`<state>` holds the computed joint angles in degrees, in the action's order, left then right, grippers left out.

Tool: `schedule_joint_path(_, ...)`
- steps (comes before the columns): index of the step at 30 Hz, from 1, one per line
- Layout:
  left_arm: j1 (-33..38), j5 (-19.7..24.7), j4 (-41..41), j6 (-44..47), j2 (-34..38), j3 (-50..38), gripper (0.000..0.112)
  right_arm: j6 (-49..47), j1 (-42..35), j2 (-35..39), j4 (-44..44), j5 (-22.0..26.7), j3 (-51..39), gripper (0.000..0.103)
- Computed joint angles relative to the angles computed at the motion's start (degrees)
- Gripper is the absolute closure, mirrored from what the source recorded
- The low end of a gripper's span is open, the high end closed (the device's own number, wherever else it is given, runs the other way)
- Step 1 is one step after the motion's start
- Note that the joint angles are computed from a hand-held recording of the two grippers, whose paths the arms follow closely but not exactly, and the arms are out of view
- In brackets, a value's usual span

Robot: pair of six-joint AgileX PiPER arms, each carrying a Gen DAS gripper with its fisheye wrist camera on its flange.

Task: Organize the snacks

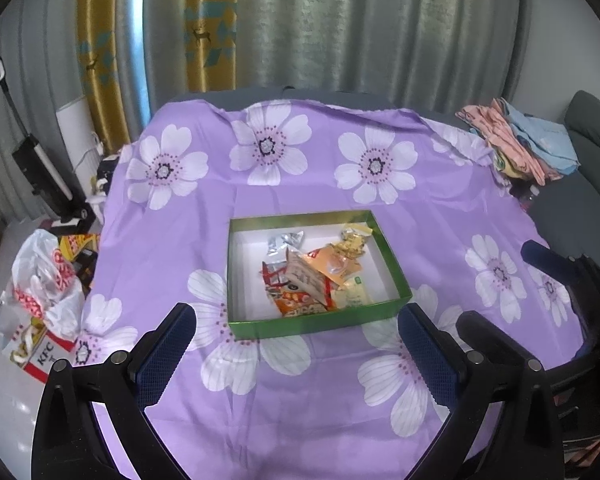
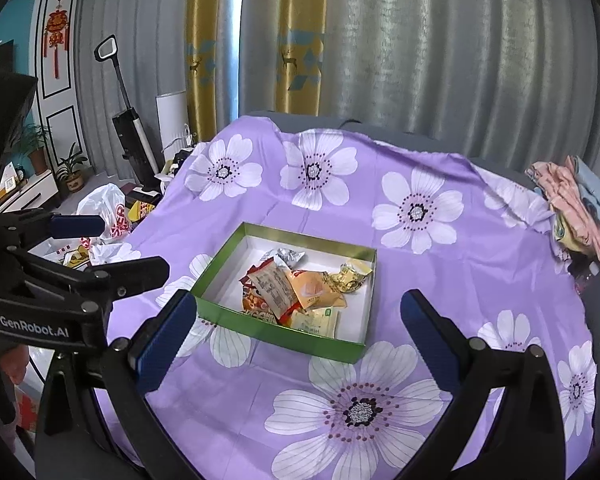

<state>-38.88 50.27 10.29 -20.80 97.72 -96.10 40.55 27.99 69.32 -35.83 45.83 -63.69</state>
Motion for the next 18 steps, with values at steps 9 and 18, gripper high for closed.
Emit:
schedule_joint_path(9,-0.91,-0.60,2.87,-2.62,-1.22,1.03,0.012,1.91,2.22,-0.83,-2.31,1.79,-0.30,0.000)
schedule_joint_path(18,-1.14,-0.38,5.88,-5.66,0.43,-0.74,0.012,2.47,2.17,0.05,-2.34,2.73,-1.71,0.000)
